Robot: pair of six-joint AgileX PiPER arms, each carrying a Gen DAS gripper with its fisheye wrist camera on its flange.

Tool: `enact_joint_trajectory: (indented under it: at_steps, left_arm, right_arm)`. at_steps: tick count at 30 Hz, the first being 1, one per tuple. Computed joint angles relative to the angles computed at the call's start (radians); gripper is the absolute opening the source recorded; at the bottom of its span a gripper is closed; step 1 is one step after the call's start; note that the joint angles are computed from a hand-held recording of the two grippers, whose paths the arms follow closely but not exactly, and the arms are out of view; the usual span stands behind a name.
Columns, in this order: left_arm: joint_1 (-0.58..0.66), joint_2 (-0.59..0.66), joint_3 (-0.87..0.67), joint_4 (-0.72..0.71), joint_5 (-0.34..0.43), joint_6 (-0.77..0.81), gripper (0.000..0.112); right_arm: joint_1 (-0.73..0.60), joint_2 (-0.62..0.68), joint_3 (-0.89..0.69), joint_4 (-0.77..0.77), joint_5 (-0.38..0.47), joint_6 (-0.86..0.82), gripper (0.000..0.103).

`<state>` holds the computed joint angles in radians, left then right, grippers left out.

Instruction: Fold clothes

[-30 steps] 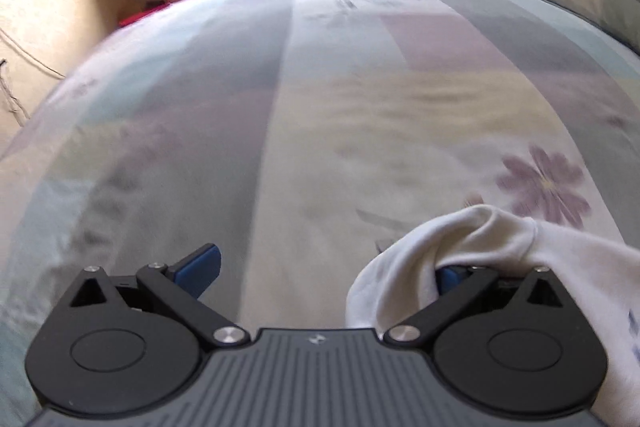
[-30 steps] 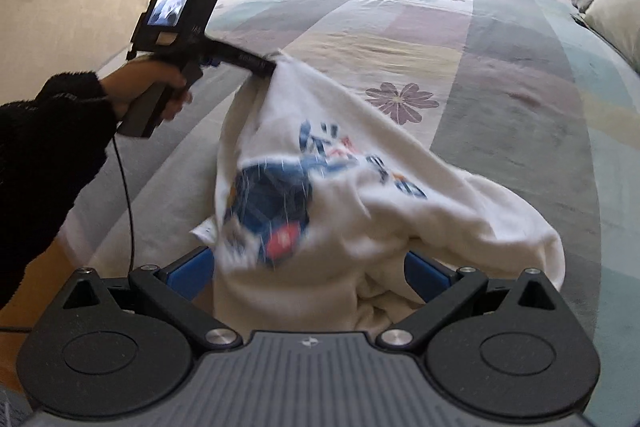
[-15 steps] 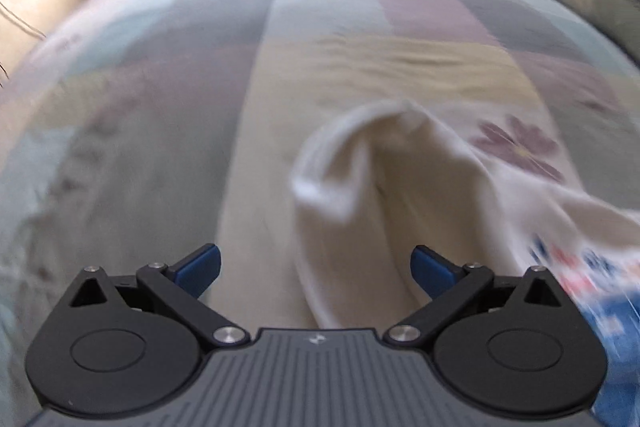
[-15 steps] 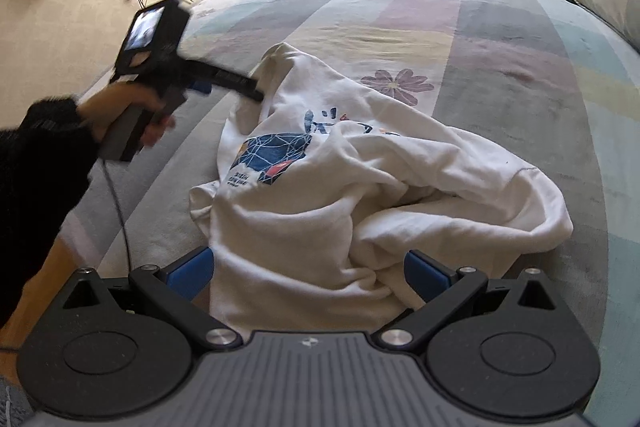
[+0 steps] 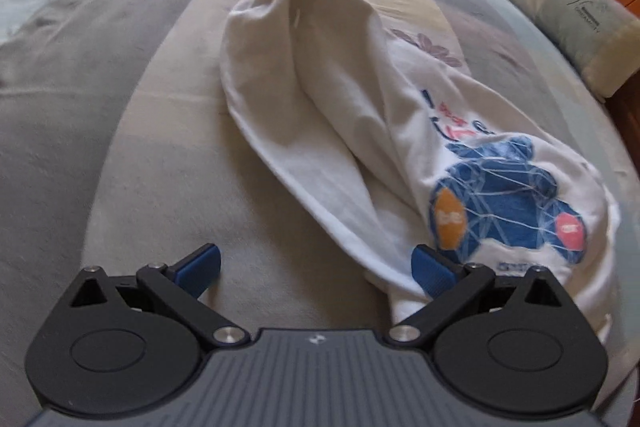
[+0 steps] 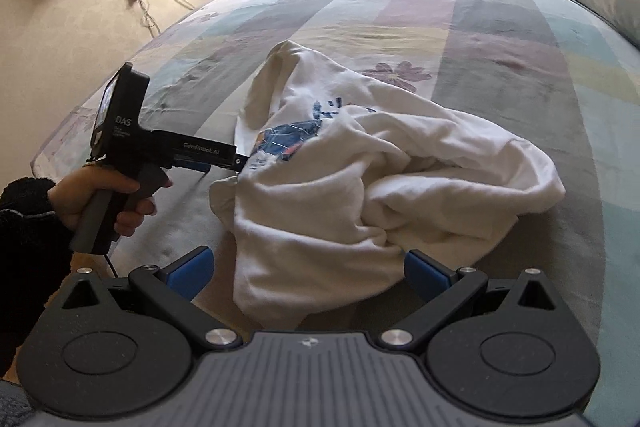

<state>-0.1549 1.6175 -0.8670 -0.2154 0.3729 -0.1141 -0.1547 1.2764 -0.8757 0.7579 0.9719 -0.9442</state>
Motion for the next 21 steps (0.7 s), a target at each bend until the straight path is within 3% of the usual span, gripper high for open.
enact_joint_trajectory:
  at_steps: [2,6,10,14,16,21]
  left_arm:
    - [-0.035,0.011,-0.021,0.129,0.009,-0.135,0.101]
    - [-0.071,-0.015,-0.028,0.139,0.032,-0.151,0.101]
    - [-0.174,-0.083,0.024,0.388,0.046,-0.344,0.101]
    - [-0.264,-0.037,0.033,0.692,0.073,-0.626,0.101]
    - [-0.269,-0.004,0.033,0.797,0.053,-0.765,0.101]
    - [-0.233,-0.008,0.067,0.892,0.017,-0.949,0.103]
  right_arm:
    - [-0.013,0.003,0.005,0.006,0.007,0.002,0.103]
    - [-0.022,-0.01,0.024,0.0,0.002,0.002,0.103]
    - [-0.042,-0.013,0.036,0.012,0.008,-0.015,0.103]
    - [-0.022,0.001,0.043,0.005,-0.015,0.008,0.103]
    - [-0.012,-0.006,0.047,0.002,-0.016,0.017,0.103]
    - [-0.005,-0.041,0.05,-0.018,-0.014,0.028,0.103]
